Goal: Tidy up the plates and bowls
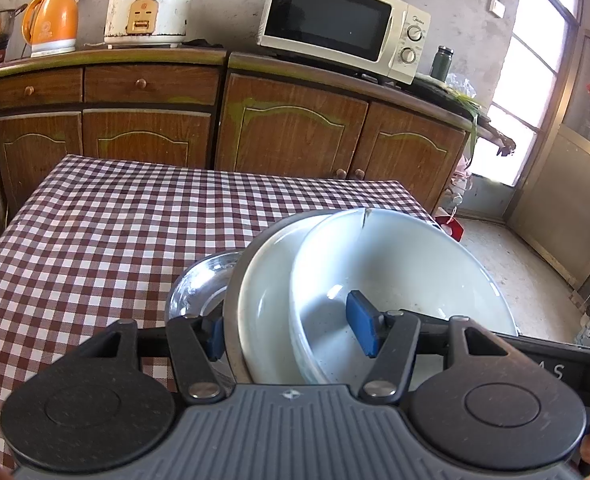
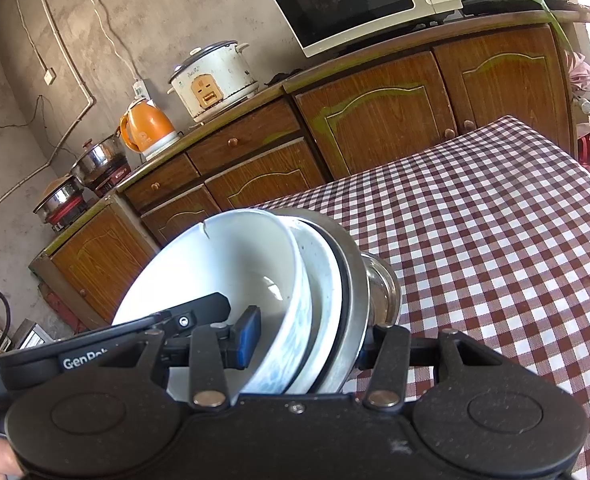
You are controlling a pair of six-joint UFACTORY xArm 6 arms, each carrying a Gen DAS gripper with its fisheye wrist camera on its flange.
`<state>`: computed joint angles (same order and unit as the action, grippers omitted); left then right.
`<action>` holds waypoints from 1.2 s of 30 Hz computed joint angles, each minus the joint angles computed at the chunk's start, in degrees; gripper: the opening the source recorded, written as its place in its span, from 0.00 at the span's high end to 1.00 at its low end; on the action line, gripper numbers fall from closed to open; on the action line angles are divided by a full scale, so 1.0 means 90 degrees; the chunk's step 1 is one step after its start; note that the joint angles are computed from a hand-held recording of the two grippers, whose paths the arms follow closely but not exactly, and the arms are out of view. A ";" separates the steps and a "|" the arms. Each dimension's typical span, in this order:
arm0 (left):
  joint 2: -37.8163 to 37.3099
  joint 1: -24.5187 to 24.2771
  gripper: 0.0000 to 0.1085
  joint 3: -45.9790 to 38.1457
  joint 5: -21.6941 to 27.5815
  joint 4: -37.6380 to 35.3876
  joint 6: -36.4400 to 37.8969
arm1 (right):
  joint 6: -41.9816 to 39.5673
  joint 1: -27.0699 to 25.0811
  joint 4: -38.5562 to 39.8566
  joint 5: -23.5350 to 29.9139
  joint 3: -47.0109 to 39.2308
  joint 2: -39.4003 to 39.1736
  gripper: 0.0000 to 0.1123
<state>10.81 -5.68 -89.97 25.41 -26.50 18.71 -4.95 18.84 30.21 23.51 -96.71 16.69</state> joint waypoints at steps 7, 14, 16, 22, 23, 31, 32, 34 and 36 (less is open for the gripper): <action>0.0236 0.0053 0.44 -0.0314 0.0130 0.0037 -0.0048 | 0.0008 -0.0049 -0.0017 0.0203 -0.0468 0.0332 0.51; 0.0452 0.0091 0.44 -0.0617 0.0206 0.0075 -0.0083 | 0.0039 -0.0083 -0.0040 0.0318 -0.0824 0.0582 0.51; 0.0535 0.0100 0.44 -0.0738 0.0236 0.0099 -0.0098 | 0.0052 -0.0100 -0.0051 0.0386 -0.1021 0.0714 0.51; 0.0738 0.0135 0.44 -0.1014 0.0283 0.0083 -0.0075 | 0.0134 -0.0146 -0.0134 0.0580 -0.1610 0.1098 0.51; 0.0759 0.0142 0.44 -0.1036 0.0288 0.0081 -0.0074 | 0.0138 -0.0151 -0.0140 0.0608 -0.1689 0.1151 0.51; 0.0979 0.0242 0.44 -0.1305 0.0411 0.0211 -0.0210 | 0.0144 -0.0152 -0.0141 0.0866 -0.2253 0.1564 0.51; 0.1013 0.0255 0.44 -0.1352 0.0436 0.0229 -0.0228 | 0.0163 -0.0149 -0.0154 0.0911 -0.2357 0.1636 0.51; 0.1062 0.0275 0.44 -0.1404 0.0467 0.0288 -0.0296 | 0.0195 -0.0139 -0.0176 0.0986 -0.2519 0.1756 0.51; 0.1100 0.0289 0.44 -0.1431 0.0485 0.0346 -0.0350 | 0.0210 -0.0132 -0.0166 0.1047 -0.2630 0.1852 0.51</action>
